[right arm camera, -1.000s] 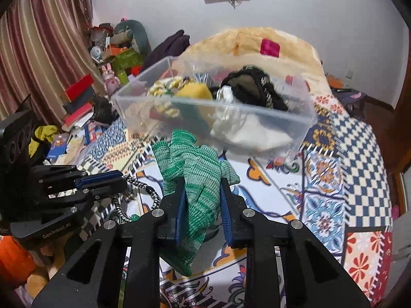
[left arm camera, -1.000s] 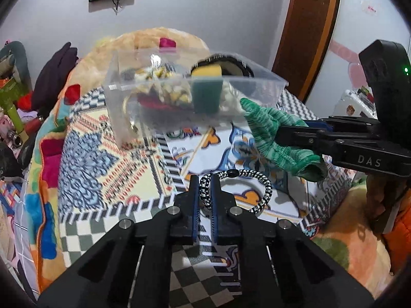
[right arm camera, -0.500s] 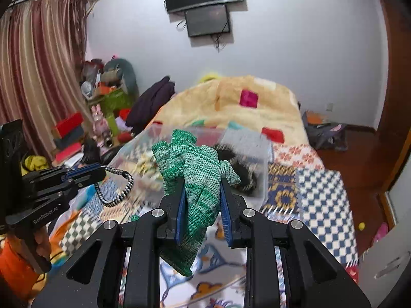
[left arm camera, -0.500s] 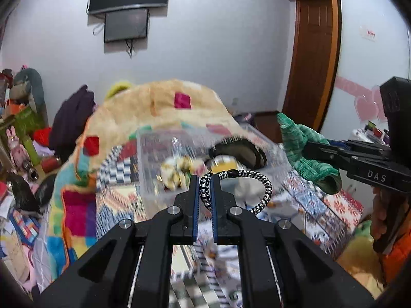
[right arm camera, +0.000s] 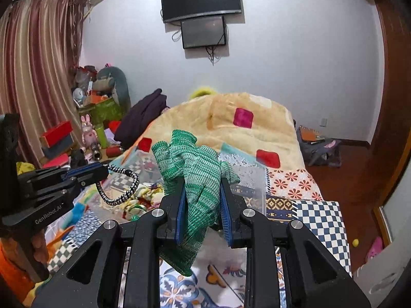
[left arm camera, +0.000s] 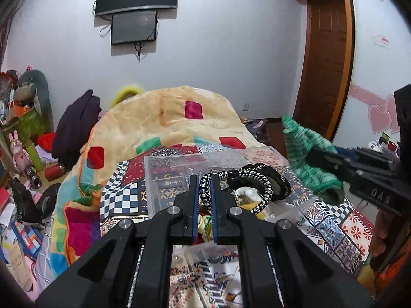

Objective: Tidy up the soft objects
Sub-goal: 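Lower the glove and beaded cord into the clear box and open both grippers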

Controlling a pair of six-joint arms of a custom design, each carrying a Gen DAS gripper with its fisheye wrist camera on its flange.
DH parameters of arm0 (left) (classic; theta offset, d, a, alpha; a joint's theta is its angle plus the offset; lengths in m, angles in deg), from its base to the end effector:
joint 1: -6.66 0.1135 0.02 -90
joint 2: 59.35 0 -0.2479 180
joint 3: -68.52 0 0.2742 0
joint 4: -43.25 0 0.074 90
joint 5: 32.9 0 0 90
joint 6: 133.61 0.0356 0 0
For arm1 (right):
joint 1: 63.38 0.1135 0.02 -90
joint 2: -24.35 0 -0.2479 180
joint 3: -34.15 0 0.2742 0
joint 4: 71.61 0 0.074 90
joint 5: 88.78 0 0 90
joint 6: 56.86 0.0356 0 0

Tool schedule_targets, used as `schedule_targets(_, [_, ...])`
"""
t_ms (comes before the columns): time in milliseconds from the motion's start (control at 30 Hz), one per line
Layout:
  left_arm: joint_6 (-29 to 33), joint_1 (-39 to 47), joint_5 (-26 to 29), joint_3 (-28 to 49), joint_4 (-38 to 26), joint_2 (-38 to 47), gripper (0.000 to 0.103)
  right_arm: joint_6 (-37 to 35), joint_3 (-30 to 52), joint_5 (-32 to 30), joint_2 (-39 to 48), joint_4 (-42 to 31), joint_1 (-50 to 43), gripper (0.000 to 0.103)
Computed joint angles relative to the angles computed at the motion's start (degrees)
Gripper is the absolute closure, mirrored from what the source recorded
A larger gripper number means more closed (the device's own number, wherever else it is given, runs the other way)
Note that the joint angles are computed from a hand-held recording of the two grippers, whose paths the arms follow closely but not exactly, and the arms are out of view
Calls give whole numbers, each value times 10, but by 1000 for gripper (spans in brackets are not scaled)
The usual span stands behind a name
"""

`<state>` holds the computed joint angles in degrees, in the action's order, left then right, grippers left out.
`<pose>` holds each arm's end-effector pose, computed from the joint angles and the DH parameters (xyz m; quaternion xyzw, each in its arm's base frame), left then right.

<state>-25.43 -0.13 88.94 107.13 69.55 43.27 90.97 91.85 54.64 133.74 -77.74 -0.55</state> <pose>0.2726 -0.0514 0.0452 0.3046 0.8167 -0.2030 0.4461 0.1729 0.2743 0.0516 0.0870 0.8629 0.0013 0.4978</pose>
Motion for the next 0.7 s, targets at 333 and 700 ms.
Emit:
schedule_targets(333, [-6, -39, -56, 74, 1, 117, 96, -9, 53, -70, 83, -11, -49, 81])
schedule_targets(700, [-7, -34, -53, 81, -30, 114, 74, 12, 62, -78, 82, -53, -50, 62])
